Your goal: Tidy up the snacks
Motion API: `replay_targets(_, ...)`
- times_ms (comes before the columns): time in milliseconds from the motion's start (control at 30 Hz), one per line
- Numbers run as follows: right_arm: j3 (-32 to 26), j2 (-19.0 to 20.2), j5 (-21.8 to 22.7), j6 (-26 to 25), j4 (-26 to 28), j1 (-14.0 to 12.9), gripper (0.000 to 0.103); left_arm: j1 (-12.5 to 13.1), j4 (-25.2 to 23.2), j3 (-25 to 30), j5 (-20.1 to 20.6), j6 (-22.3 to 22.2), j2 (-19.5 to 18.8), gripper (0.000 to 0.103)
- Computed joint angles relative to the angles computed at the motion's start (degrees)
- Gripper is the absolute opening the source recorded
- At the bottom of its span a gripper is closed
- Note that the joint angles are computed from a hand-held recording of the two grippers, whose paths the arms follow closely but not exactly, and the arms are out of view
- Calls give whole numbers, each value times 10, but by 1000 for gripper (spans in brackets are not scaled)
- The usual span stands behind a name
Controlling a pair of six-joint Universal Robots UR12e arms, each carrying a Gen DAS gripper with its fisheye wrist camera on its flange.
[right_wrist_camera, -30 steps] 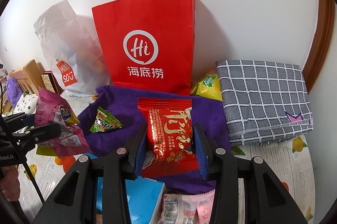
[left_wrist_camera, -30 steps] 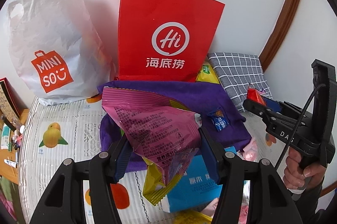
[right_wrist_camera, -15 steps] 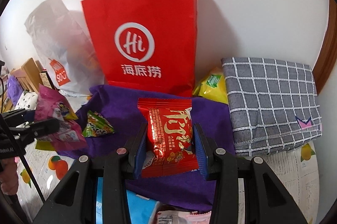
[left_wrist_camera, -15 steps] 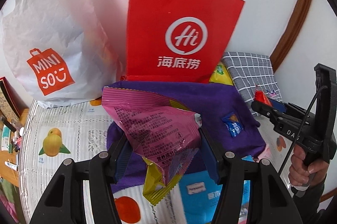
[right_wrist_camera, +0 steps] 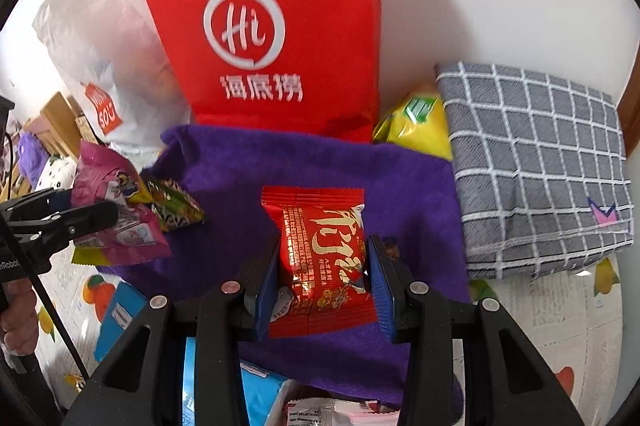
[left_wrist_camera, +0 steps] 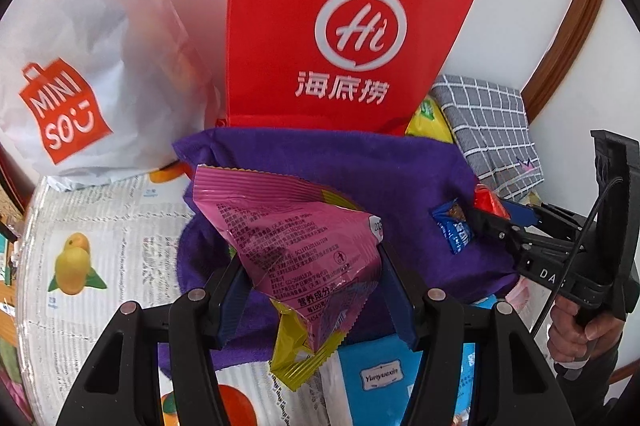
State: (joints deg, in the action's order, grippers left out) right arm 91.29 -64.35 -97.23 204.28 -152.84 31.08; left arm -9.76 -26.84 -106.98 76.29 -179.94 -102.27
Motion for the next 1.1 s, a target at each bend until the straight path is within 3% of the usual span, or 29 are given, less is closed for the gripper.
replay_targets(1100,-17,23,8,-9,63,1,41,-11,-58,28,-14,5,-39,59)
